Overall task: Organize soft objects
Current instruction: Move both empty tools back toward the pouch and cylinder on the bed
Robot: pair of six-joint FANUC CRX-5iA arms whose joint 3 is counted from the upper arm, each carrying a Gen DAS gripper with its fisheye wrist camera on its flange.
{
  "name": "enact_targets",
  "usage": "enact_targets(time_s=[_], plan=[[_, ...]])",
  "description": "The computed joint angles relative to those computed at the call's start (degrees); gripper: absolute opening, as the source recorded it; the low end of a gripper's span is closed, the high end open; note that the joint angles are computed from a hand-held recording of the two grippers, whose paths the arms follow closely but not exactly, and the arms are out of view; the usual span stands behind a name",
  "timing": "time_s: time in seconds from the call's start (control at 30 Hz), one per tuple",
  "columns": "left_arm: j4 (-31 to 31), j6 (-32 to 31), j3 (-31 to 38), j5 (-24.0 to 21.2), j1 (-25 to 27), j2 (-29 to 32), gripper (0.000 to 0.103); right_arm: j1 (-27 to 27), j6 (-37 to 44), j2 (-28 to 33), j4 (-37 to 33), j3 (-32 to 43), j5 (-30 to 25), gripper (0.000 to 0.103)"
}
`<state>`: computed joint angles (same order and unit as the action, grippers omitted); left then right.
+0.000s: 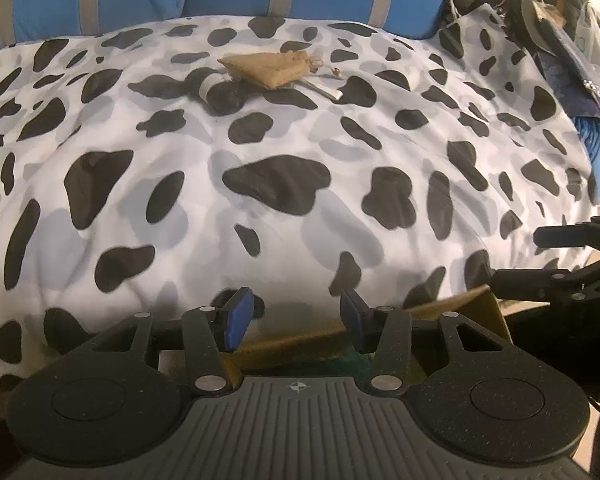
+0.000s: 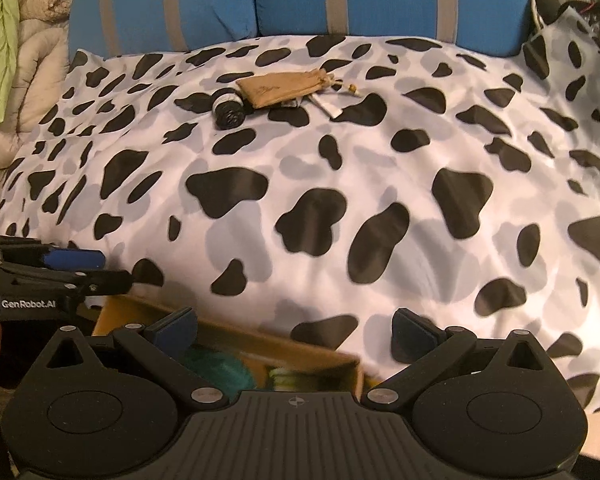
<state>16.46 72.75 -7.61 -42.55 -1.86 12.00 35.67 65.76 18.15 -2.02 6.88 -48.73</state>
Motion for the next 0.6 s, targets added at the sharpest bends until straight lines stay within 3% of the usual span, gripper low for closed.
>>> enact_targets(time_s=[0.33, 0.6], plan=[[-0.3, -0.9, 2.6, 0.6, 0.3, 2.3, 0.047, -0.9, 0.7, 3.2, -0.6, 4.5, -1.6, 0.103], [0.9, -2.2, 3.2, 1.8, 0.6, 3.1, 0.047, -0.9, 2.0, 4.6, 0.1, 6.4, 1.1, 0.103]])
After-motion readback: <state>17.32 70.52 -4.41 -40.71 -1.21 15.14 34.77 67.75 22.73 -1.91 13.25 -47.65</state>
